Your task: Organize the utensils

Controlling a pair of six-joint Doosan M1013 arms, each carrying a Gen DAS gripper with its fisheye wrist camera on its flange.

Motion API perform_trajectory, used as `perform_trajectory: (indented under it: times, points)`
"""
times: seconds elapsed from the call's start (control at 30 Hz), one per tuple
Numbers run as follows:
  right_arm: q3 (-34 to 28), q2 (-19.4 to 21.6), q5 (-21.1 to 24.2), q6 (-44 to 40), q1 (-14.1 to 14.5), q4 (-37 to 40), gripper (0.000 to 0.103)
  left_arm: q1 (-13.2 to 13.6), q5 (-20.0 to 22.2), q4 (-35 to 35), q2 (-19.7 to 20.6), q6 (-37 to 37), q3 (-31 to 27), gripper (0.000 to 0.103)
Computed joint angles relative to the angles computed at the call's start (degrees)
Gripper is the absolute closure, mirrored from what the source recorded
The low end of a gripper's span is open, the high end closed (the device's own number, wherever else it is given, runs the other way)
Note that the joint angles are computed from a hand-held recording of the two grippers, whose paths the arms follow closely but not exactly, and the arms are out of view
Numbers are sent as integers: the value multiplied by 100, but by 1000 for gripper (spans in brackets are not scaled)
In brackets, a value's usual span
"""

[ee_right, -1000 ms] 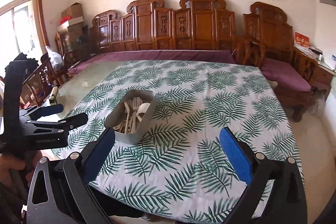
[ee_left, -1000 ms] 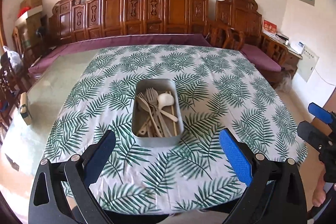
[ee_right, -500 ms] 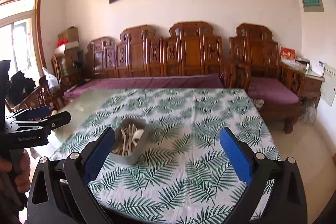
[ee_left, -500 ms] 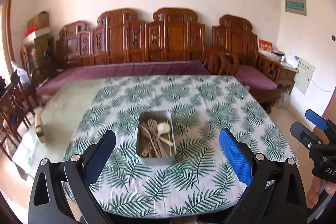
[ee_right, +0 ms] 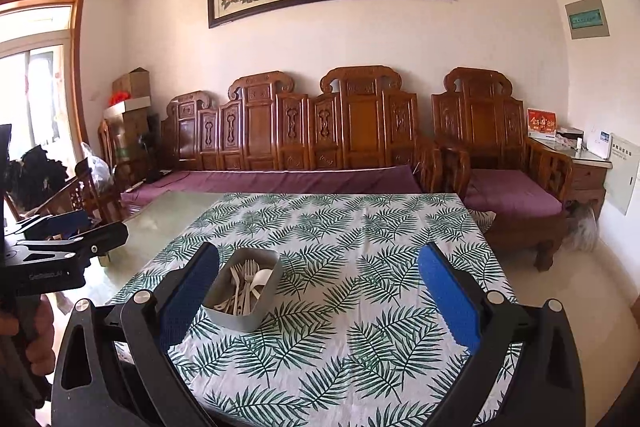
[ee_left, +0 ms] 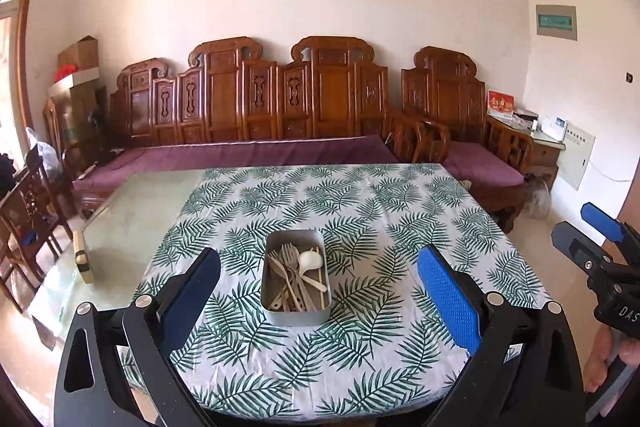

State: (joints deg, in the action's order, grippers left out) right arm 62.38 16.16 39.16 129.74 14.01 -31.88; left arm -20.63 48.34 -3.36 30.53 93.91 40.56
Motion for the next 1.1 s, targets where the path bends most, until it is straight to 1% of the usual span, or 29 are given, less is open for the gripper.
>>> perform_trajectory:
  times: [0.8,1.1]
  points:
    - [28,-7,0,40,-8,-65,3,-32,-76,50,-13,-7,20,8]
    - [28,-10,53,122,39,-127,3,-58,-231,51,-132,57,213,8]
